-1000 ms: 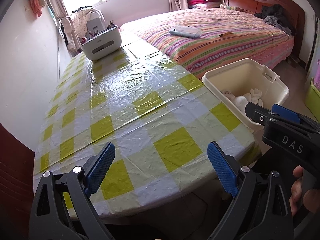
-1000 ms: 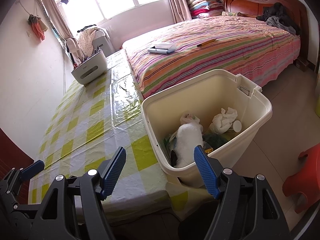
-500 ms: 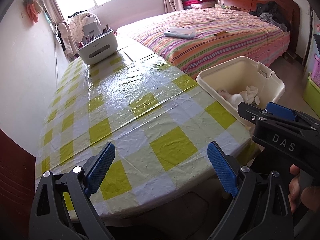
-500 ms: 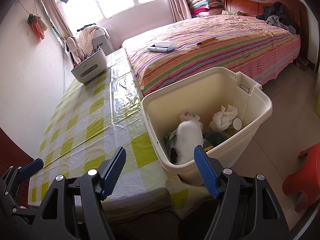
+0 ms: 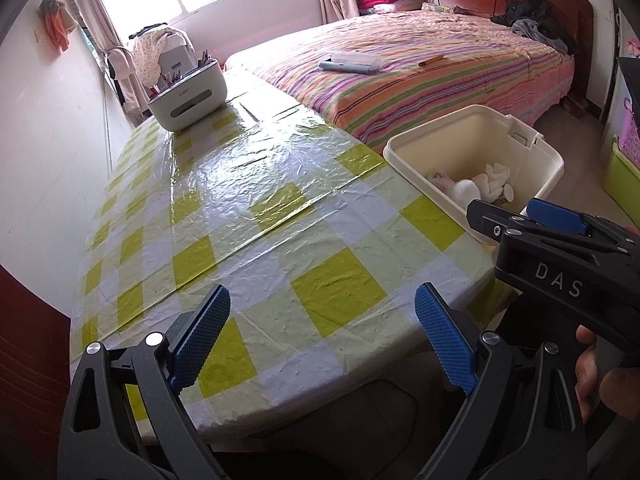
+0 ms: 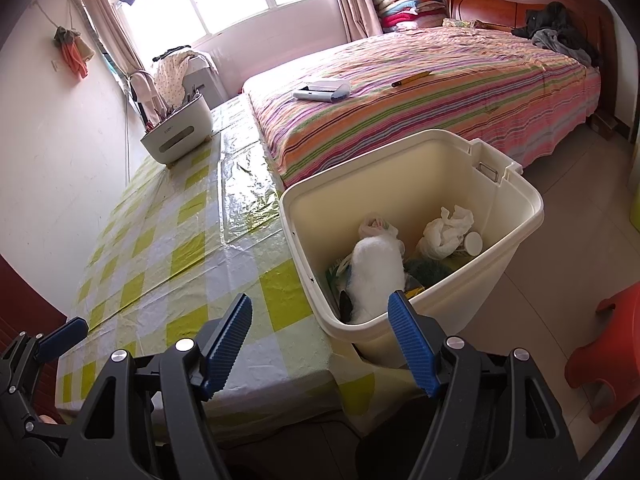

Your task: Collect trash

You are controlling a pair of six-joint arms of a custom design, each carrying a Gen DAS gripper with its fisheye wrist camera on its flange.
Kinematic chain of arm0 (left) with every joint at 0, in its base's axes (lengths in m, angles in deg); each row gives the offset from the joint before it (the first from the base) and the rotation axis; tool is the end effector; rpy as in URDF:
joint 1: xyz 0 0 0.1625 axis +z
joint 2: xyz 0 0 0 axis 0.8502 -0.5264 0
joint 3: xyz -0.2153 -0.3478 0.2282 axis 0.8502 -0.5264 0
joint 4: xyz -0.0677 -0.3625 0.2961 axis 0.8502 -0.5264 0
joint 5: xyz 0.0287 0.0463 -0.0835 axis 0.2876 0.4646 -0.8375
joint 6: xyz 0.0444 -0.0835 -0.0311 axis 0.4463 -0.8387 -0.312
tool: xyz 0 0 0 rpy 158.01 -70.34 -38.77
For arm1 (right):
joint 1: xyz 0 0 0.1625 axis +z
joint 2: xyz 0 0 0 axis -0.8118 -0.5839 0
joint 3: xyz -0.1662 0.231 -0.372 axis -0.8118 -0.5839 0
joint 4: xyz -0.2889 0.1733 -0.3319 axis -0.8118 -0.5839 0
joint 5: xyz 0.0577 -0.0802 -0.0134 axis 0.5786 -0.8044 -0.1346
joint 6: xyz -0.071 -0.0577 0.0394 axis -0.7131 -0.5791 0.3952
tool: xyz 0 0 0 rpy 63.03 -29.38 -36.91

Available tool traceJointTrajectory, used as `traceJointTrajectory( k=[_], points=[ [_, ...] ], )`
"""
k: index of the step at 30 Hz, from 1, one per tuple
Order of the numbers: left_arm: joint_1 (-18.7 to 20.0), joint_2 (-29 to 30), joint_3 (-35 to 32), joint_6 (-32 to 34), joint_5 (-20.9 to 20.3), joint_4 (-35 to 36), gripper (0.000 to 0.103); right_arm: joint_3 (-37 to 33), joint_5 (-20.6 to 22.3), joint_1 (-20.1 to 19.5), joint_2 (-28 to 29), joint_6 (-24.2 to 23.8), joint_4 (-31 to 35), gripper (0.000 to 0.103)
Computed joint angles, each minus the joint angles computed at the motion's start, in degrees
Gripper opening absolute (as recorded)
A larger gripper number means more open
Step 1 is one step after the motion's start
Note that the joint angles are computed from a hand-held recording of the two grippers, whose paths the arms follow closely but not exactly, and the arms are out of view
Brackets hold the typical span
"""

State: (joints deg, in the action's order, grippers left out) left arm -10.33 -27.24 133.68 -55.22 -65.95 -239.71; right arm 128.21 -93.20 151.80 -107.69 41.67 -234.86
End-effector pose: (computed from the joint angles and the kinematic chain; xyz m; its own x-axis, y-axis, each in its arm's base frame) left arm -0.2086 -0.5570 0.1060 -0.4964 0.2218 -0.8393 0.6512 0.7344 -0.1911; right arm 0.1631 -0.5585 0.1281 -0.9040 0.0823 0.4195 -0.2191 0.7535 -0.6199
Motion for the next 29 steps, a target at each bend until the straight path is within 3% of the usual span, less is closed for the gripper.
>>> traceJointTrajectory(
  k=[12, 18, 24, 29],
  points=[
    [-0.02, -0.16, 0.19, 0.91, -1.49, 0.07, 0.092, 0.27, 0.00, -0.15, -0.17, 0.05, 0.29, 0.069],
    [-0.68, 0.63, 1.60, 6.58, -1.52, -9.34, 0.092, 0.34, -0.06, -0.20, -0.16, 0.10, 0.28, 0.069],
    [0.10, -0.20, 0.57, 2.49, -2.26, -4.23, 0.092, 0.10, -0.33, -0.13, 0.04, 0.11, 0.38, 0.069],
    [0.85, -0.78, 0.36, 0.65, -2.06, -3.97, 0.092, -0.55, -0.38, 0.14, 0.11, -0.38, 1.28, 0.069]
  ],
)
